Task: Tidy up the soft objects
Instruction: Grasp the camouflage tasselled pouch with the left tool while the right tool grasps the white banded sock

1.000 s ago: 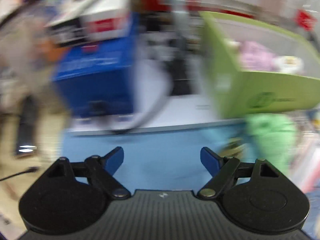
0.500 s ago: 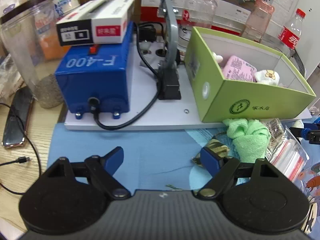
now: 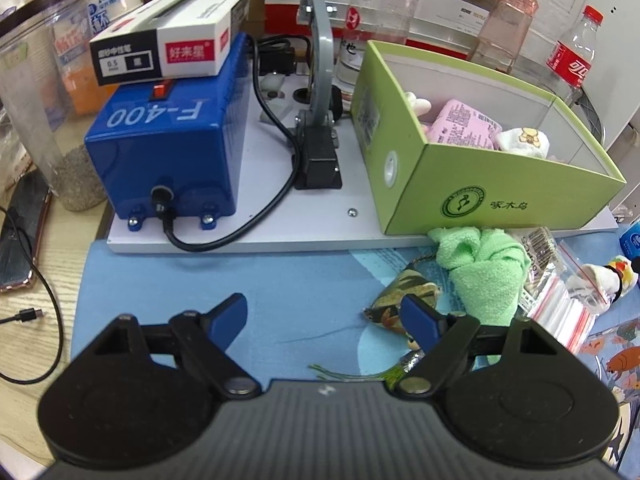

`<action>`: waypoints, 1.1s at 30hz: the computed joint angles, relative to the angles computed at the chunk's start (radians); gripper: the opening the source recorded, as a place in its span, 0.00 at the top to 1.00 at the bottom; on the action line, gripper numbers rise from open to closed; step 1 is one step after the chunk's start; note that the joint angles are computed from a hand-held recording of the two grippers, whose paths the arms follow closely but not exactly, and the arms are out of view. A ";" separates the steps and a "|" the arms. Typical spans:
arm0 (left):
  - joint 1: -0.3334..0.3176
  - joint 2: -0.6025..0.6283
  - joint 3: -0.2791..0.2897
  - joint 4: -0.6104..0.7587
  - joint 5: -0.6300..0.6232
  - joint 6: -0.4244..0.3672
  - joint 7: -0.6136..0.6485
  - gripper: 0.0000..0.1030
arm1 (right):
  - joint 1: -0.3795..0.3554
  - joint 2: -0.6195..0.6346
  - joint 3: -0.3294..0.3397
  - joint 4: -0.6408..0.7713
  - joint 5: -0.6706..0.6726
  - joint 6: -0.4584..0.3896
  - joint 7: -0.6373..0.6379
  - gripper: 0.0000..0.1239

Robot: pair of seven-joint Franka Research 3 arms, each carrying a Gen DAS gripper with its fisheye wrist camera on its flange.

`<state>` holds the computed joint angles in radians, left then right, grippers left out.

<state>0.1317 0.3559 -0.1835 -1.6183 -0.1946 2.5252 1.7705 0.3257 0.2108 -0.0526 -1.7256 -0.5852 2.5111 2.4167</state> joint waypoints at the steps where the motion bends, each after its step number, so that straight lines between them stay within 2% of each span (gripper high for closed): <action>1: -0.001 -0.004 0.000 -0.003 0.005 -0.004 0.005 0.19 | -0.013 -0.001 0.012 -0.005 0.032 0.034 -0.066 0.50; 3: -0.003 -0.019 0.007 -0.019 0.024 -0.003 0.012 0.19 | -0.042 0.023 0.045 0.032 0.142 0.037 -0.272 0.50; 5: -0.012 -0.030 0.023 -0.035 0.057 0.007 -0.005 0.19 | -0.079 0.032 0.083 0.058 0.273 0.021 -0.578 0.50; 7: -0.013 -0.029 0.032 -0.034 0.075 0.009 -0.022 0.19 | -0.103 0.051 0.108 0.117 0.349 -0.063 -0.881 0.50; 9: 0.012 -0.013 0.011 -0.011 0.029 -0.020 0.018 0.19 | -0.133 0.055 0.130 0.139 0.426 -0.093 -1.177 0.50; 10: 0.031 -0.003 -0.007 0.003 -0.012 -0.040 0.057 0.19 | -0.152 0.072 0.142 0.177 0.485 -0.136 -1.310 0.50; 11: 0.047 0.008 -0.024 0.019 -0.053 -0.064 0.100 0.19 | -0.157 0.102 0.143 0.233 0.523 -0.199 -1.380 0.50; 13: 0.064 0.036 -0.048 0.062 -0.113 -0.120 0.175 0.19 | -0.150 0.179 0.131 0.359 0.561 -0.320 -1.442 0.50; 14: 0.067 0.052 -0.057 0.086 -0.133 -0.148 0.213 0.19 | -0.144 0.212 0.123 0.402 0.571 -0.352 -1.468 0.50; 16: 0.068 0.083 -0.071 0.134 -0.160 -0.198 0.290 0.19 | -0.135 0.259 0.111 0.453 0.601 -0.374 -1.514 0.50; 18: 0.063 0.118 -0.078 0.184 -0.170 -0.247 0.353 0.19 | -0.136 0.311 0.109 0.519 0.655 -0.432 -1.561 0.50; 22: 0.039 0.205 -0.073 0.308 -0.166 -0.325 0.372 0.19 | -0.153 0.353 0.111 0.553 0.753 -0.433 -1.619 0.49; 26: 0.016 0.243 -0.067 0.347 -0.134 -0.320 0.370 0.19 | -0.169 0.394 0.106 0.604 0.826 -0.466 -1.584 0.45; 28: 0.016 0.231 -0.073 0.317 -0.131 -0.282 0.395 0.19 | -0.169 0.416 0.093 0.635 0.843 -0.493 -1.499 0.41; 30: 0.013 0.222 -0.074 0.298 -0.124 -0.262 0.406 0.19 | -0.170 0.386 0.095 0.568 0.857 -0.430 -1.504 0.35; 33: 0.008 0.203 -0.072 0.260 -0.112 -0.219 0.417 0.19 | -0.160 0.394 0.088 0.571 0.851 -0.417 -1.456 0.30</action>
